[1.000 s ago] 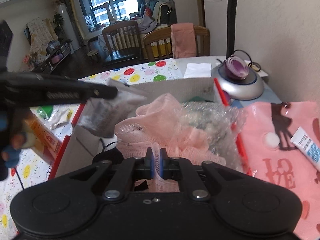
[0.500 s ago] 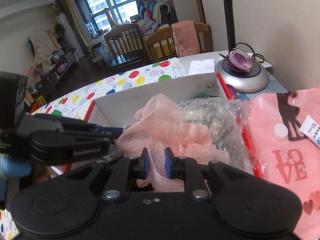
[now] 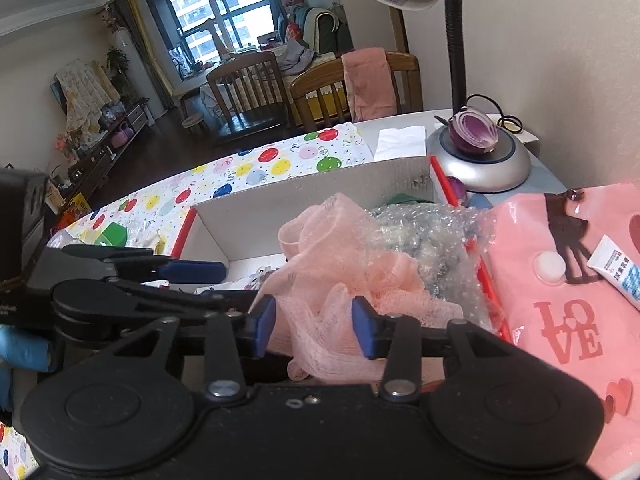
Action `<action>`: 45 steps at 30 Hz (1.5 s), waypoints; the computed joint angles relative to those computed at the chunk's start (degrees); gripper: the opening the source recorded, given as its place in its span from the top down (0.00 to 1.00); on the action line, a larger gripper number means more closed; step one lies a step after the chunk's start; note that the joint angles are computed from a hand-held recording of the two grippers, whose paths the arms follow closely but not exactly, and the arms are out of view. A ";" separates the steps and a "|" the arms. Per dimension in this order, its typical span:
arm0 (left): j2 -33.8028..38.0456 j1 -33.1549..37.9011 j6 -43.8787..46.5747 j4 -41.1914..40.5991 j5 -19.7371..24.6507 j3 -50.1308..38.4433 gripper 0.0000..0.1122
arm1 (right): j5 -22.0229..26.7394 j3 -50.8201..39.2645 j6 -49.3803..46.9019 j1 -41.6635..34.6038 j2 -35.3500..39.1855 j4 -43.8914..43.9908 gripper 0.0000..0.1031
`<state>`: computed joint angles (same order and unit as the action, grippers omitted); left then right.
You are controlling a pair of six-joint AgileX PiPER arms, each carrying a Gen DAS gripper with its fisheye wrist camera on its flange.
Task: Organize soft objects
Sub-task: 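Move both open grippers back over the green sponge and plastic bags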
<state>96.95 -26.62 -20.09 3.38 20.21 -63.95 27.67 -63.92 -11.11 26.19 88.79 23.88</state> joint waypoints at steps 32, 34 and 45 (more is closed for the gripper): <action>-43.88 21.05 28.54 -23.36 10.73 21.74 0.36 | 3.98 -10.44 37.87 25.34 -5.99 -32.98 0.26; -45.92 27.26 36.74 -29.72 13.77 22.57 0.27 | 5.04 -12.90 40.76 27.93 -4.22 -35.72 0.24; -46.26 71.08 76.81 -55.42 38.41 23.25 0.19 | 12.97 -31.93 46.53 37.35 9.81 -40.37 0.11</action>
